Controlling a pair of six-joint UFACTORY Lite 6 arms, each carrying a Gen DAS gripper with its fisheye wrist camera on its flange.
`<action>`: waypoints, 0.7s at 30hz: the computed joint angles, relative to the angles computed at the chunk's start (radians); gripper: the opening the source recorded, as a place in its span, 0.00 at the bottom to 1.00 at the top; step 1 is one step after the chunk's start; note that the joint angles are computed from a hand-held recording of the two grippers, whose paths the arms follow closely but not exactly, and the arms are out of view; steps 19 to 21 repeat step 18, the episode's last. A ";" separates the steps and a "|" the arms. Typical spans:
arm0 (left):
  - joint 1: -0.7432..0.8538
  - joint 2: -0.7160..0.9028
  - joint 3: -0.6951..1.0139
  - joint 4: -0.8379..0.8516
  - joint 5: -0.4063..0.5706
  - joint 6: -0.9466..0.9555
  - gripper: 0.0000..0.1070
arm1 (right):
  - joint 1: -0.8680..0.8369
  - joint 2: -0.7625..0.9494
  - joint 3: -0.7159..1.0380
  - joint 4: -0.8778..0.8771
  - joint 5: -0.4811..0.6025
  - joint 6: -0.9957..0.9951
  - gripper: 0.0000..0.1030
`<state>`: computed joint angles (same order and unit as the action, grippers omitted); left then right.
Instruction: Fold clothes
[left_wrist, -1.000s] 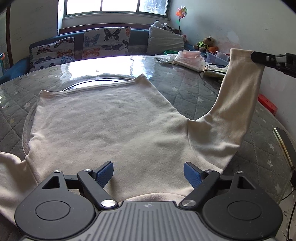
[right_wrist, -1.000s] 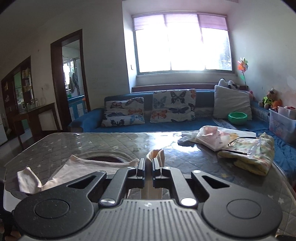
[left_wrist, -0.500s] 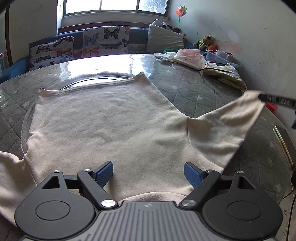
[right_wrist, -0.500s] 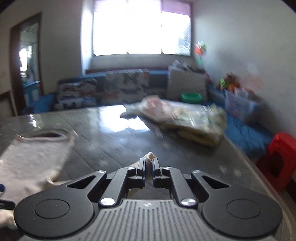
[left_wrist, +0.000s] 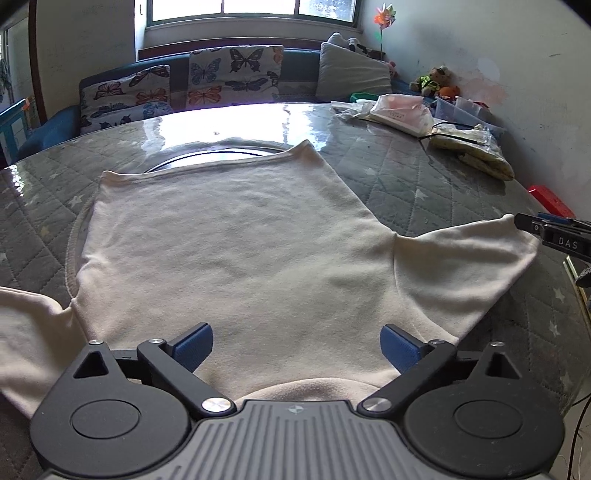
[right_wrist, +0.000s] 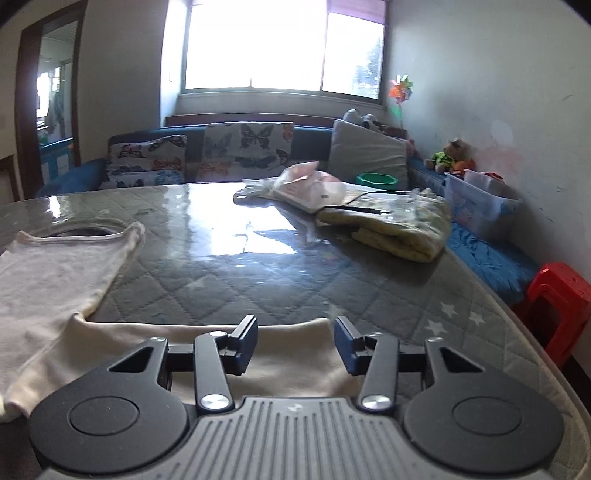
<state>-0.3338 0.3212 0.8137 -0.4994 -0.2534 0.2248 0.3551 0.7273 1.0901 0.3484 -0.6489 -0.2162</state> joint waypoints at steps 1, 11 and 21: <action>0.000 0.000 0.004 -0.027 0.009 0.021 0.95 | 0.004 0.010 0.014 -0.016 0.012 0.010 0.52; -0.002 0.039 0.062 -0.499 0.068 0.443 0.96 | 0.025 0.147 0.149 -0.078 0.084 0.055 0.74; -0.023 0.068 0.114 -0.910 0.059 0.843 0.96 | 0.002 0.153 0.158 -0.149 0.112 0.123 0.93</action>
